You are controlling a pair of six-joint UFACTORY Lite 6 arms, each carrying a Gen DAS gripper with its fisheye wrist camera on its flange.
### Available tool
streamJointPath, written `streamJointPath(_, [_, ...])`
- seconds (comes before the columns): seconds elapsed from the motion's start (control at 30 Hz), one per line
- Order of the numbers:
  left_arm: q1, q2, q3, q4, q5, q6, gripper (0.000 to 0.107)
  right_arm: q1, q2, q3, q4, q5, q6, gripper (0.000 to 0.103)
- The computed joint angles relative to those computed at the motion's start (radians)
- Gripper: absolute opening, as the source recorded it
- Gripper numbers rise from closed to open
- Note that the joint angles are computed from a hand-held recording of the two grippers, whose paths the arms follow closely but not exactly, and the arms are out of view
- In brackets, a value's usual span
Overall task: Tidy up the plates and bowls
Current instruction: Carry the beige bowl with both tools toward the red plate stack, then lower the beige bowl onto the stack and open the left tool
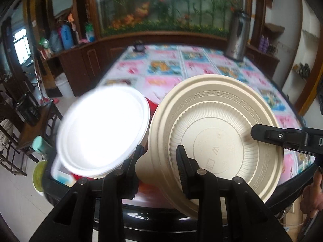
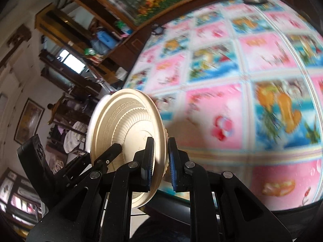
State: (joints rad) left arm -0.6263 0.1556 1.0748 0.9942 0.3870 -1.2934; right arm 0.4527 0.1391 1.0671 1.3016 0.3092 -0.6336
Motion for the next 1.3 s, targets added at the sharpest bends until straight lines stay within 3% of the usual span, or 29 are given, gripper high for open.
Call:
streamJointPath(0.33, [0.262,-0.125,0.035,-0.181,-0.009,0.241,0.032,0.174,0.383,0.671,-0.673,0.043,0.618,0.014])
streamJointPath(0.5, [0.319,-0.15,-0.005,-0.266,-0.068,0.304,0.032,0.209,0.468,0.817,-0.785,0.075,0.708,0.014])
streamJointPath(0.6, [0.327,-0.089,0.032,-0.226,-0.064,0.27,0.032,0.205,0.55,0.935,-0.828,0.127,0.758,0.014])
streamJointPath(0.77, [0.382,0.007,0.092,-0.429,-0.059,0.485,0.033,0.189,0.755,1.181,-0.848,0.259,0.816,0.014])
streamJointPath(0.93, [0.409,0.087,0.1,-0.594,-0.076,0.646,0.033,0.197,0.827,1.198,-0.883,0.26,0.866,0.014])
streamJointPath(1.0, [0.406,0.088,0.094,-0.56,-0.081,0.61,0.034,0.206,0.812,1.166,-0.918,0.219,0.878,0.014])
streamJointPath(1.1, [0.415,0.075,0.091,-0.603,-0.075,0.643,0.035,0.233,0.805,1.177,-1.089,0.206,0.998,0.014])
streamJointPath(1.23, [0.427,0.041,0.073,-0.526,-0.067,0.564,0.036,0.249,0.753,1.098,-1.286,0.126,1.12,0.014])
streamJointPath(1.3, [0.441,0.011,0.055,-0.505,-0.067,0.542,0.036,0.239,0.722,1.04,-1.264,0.074,1.105,0.014])
